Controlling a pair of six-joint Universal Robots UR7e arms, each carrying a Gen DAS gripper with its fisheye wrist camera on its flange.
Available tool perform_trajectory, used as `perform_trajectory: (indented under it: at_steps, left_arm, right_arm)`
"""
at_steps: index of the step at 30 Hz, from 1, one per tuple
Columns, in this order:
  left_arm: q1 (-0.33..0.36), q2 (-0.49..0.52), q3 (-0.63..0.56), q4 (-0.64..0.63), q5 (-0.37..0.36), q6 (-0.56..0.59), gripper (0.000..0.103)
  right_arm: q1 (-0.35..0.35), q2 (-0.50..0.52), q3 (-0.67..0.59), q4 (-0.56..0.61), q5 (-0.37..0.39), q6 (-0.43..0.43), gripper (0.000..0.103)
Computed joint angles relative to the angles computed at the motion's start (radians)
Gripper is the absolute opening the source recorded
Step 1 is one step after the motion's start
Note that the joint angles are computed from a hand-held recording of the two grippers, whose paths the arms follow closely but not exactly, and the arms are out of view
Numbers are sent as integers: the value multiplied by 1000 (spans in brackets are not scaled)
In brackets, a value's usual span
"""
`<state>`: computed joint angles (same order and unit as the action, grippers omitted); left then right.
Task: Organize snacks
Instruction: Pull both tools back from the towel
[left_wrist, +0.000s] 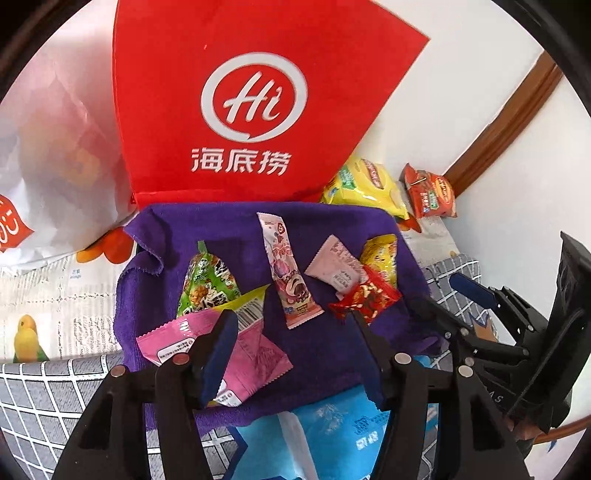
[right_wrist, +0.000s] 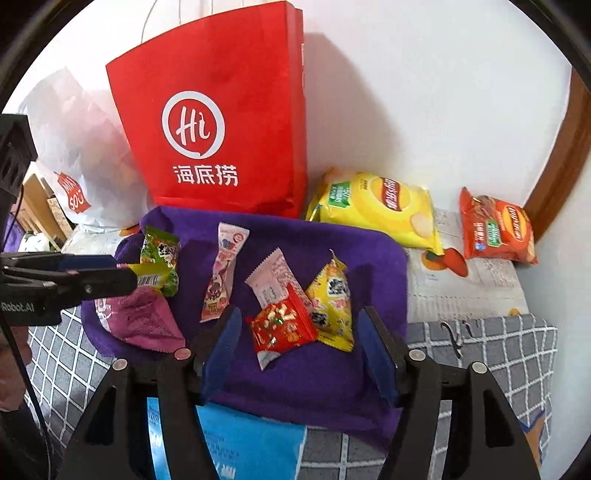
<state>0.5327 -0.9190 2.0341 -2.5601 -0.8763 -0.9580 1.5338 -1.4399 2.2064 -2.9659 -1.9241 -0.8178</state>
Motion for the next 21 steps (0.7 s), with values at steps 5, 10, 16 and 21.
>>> perform_trajectory:
  at_steps: [5,10,16,21]
  left_arm:
    - [-43,-9,10,1,49,28,58]
    - [-74,-29,24,-23,62,42,58]
    - [-133,-52,41,-32,99,57,58]
    - [-169,-55,38,-19,106,61,58]
  right_arm:
    - [4,-49,48,-62,-19,-15,75]
    - [15,-89,93,-145,-65,-19,79]
    - [-2,-189,143,-136,-38,-7,79]
    - [-19,-260,170,-114,-30,41,79]
